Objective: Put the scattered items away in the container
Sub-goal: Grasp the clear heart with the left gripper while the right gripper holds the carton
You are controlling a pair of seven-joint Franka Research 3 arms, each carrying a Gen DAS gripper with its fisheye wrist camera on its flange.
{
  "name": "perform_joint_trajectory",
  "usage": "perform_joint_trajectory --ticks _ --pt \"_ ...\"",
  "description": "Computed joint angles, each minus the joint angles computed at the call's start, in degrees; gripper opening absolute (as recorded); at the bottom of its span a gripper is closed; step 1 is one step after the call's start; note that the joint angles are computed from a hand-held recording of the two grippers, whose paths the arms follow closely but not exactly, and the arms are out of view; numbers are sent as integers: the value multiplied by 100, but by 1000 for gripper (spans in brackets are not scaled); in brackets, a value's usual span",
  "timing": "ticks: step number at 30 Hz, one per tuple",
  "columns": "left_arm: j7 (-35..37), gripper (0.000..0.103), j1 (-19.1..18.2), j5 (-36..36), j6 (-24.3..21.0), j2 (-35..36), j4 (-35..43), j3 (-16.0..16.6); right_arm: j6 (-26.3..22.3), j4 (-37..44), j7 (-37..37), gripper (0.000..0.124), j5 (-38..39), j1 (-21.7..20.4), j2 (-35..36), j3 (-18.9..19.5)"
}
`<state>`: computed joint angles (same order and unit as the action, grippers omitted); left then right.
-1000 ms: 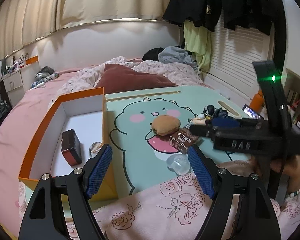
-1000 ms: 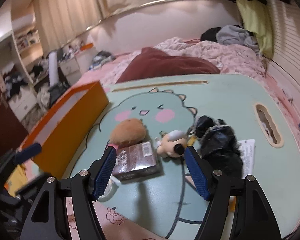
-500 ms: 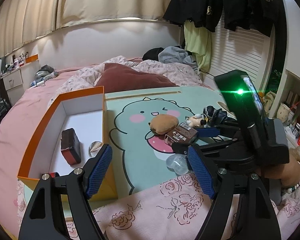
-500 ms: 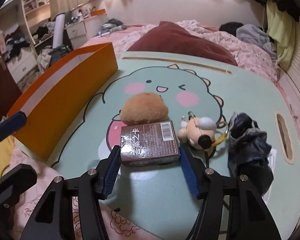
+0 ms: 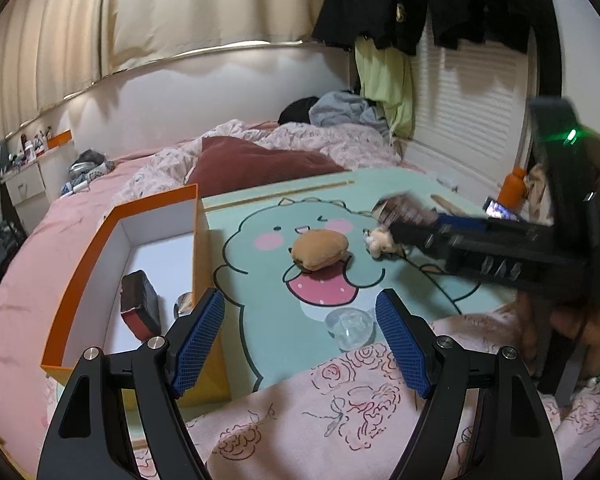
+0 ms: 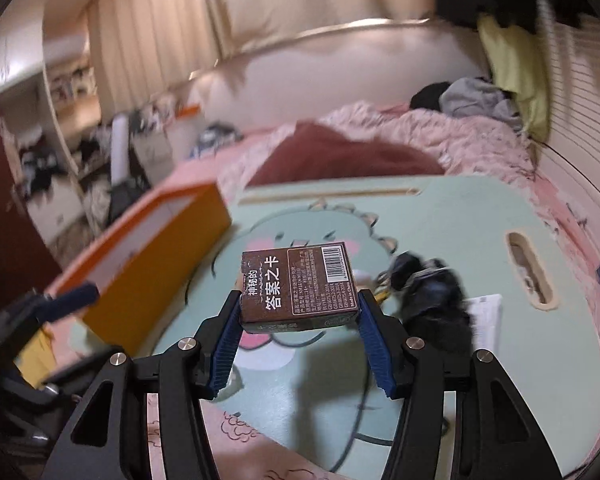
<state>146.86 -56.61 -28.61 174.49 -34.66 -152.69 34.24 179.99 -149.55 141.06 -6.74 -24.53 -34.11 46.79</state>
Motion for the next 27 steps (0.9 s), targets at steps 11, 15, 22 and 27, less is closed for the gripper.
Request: perform_joint_trajectory --ticks 11,15,22,27 --pt "317 78 634 -63 -1090 616 373 -736 -246 50 276 56 -152 70 56 -195" --pt "481 76 829 -269 -1492 861 594 -931 -222 9 315 56 -205 181 108 -313" --pt "-54 45 1676 10 -1816 1599 1043 -1870 -217 -5 357 56 -272 267 153 -407" --pt "276 39 1902 -590 -2312 1652 1163 -1936 -211 -7 387 56 -284 291 165 -430"
